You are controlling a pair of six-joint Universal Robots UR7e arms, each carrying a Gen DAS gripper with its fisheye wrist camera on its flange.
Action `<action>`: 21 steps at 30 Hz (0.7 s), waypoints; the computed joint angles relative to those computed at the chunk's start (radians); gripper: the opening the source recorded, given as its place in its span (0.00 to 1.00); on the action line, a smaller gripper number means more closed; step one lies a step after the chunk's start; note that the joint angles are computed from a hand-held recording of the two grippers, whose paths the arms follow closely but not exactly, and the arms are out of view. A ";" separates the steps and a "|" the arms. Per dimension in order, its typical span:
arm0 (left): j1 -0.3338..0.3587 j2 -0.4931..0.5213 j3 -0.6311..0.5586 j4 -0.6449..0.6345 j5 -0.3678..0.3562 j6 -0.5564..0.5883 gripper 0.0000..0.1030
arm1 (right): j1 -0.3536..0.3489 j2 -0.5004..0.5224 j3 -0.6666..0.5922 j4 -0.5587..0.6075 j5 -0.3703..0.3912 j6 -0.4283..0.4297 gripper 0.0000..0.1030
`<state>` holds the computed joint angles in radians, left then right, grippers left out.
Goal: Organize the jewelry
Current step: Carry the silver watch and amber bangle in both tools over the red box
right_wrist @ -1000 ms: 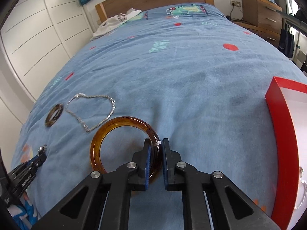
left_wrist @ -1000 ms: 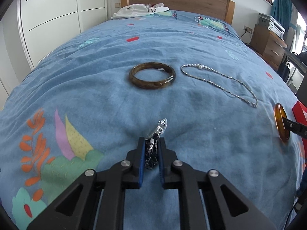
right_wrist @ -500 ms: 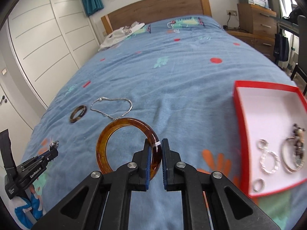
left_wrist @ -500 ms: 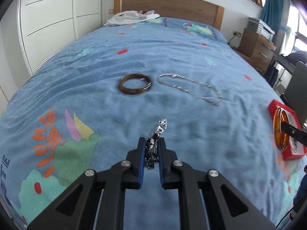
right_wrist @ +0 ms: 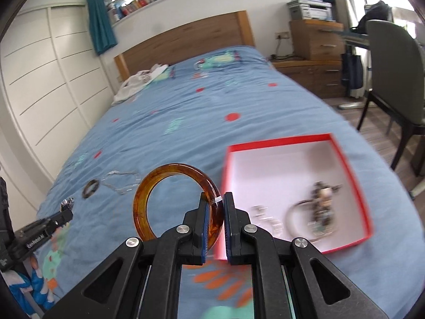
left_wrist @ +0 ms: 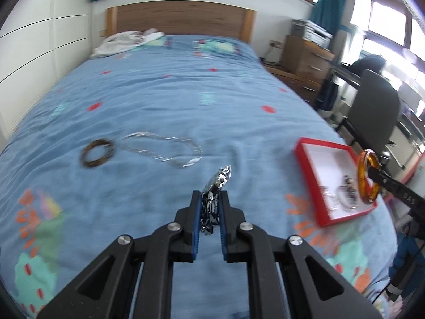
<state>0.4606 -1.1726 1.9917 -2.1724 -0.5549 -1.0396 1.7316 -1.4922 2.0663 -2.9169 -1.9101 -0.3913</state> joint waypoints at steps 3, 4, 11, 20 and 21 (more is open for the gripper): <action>0.032 0.137 -0.089 -0.180 -0.049 0.173 0.11 | -0.044 -0.007 -0.037 0.024 -0.013 -0.045 0.10; 0.041 0.175 -0.119 -0.219 -0.064 0.218 0.11 | -0.063 -0.003 -0.059 0.036 -0.018 -0.065 0.10; 0.103 0.447 -0.367 -0.385 -0.184 0.467 0.11 | -0.158 0.067 -0.183 0.109 -0.033 -0.161 0.10; 0.158 0.625 -0.541 -0.320 -0.251 0.538 0.11 | -0.231 0.131 -0.256 0.204 -0.048 -0.261 0.10; 0.163 0.636 -0.550 -0.307 -0.255 0.541 0.11 | -0.235 0.134 -0.259 0.210 -0.047 -0.270 0.10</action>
